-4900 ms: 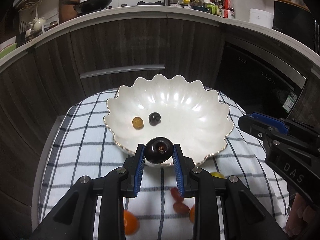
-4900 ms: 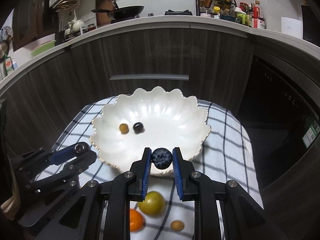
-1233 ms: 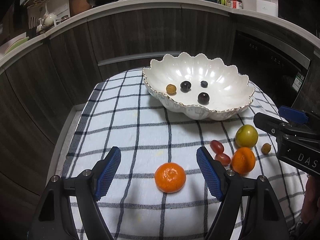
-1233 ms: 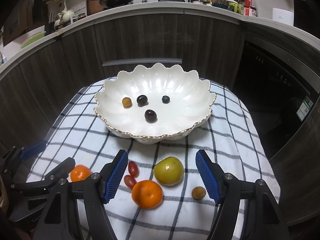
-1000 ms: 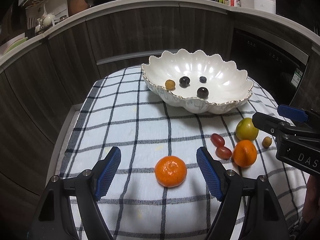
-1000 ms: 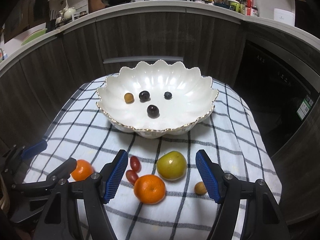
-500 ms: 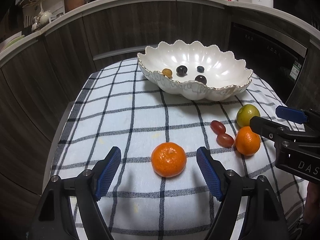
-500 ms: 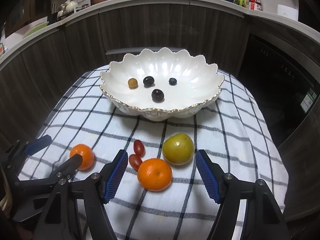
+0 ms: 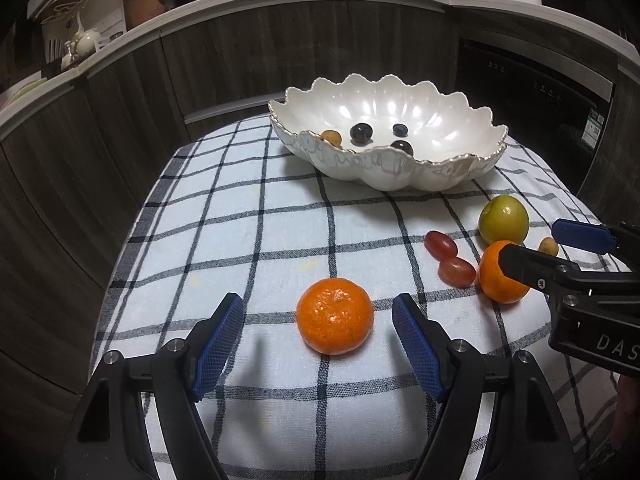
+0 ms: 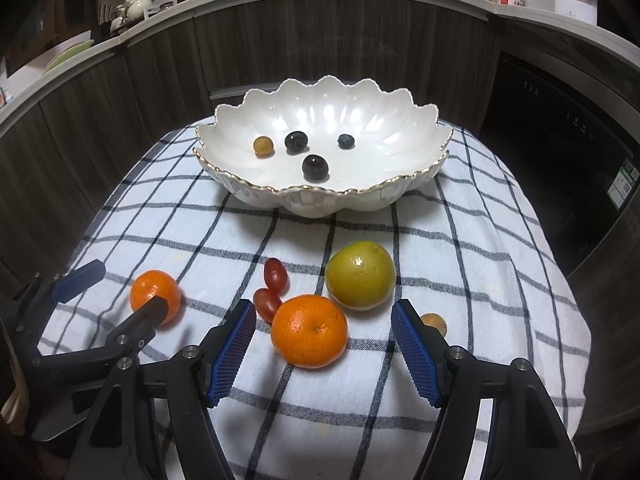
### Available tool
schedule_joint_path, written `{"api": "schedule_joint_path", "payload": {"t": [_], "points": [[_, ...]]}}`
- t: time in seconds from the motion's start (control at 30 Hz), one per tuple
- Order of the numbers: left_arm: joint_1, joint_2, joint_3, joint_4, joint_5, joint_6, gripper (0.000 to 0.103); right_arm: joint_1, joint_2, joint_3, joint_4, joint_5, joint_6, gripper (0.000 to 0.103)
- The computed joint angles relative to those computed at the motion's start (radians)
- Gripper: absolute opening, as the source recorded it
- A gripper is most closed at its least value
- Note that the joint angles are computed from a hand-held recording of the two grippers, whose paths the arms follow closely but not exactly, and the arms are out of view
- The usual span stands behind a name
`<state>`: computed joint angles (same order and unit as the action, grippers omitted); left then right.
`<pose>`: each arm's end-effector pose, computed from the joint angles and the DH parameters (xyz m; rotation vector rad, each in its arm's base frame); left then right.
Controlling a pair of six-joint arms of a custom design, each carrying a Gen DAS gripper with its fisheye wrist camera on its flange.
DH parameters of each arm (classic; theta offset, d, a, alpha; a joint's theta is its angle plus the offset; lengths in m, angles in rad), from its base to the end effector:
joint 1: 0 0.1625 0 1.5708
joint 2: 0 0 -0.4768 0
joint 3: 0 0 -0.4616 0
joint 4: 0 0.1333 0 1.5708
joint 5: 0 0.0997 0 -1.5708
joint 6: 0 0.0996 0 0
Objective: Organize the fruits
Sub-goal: 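Close the left gripper on a mandarin while the right gripper grasps the other mandarin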
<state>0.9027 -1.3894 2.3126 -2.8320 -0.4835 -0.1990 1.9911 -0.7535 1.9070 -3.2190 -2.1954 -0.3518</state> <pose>-0.1197 -0.5092 0.2527 0.2816 2.1247 -0.8714 0.3382 -0.5728 0.0430 0.7410 -2.3562 0.6485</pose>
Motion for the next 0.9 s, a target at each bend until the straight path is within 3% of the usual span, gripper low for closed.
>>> {"api": "schedule_joint_path", "payload": {"t": [0.23, 0.7, 0.77, 0.9], "points": [[0.01, 0.017, -0.006, -0.012, -0.009, 0.011, 0.075, -0.015, 0.005, -0.003, 0.027, 0.012, 0.024, 0.071], [0.033, 0.03, -0.016, -0.001, -0.042, 0.009, 0.057, -0.036, 0.017, -0.014, 0.077, 0.048, 0.053, 0.07], [0.038, 0.028, -0.019, 0.013, -0.051, -0.005, 0.048, -0.037, 0.017, -0.014, 0.084, 0.056, 0.056, 0.068], [0.039, 0.027, -0.018, 0.008, -0.061, 0.001, 0.044, -0.04, 0.018, -0.018, 0.108, 0.064, 0.057, 0.05]]}}
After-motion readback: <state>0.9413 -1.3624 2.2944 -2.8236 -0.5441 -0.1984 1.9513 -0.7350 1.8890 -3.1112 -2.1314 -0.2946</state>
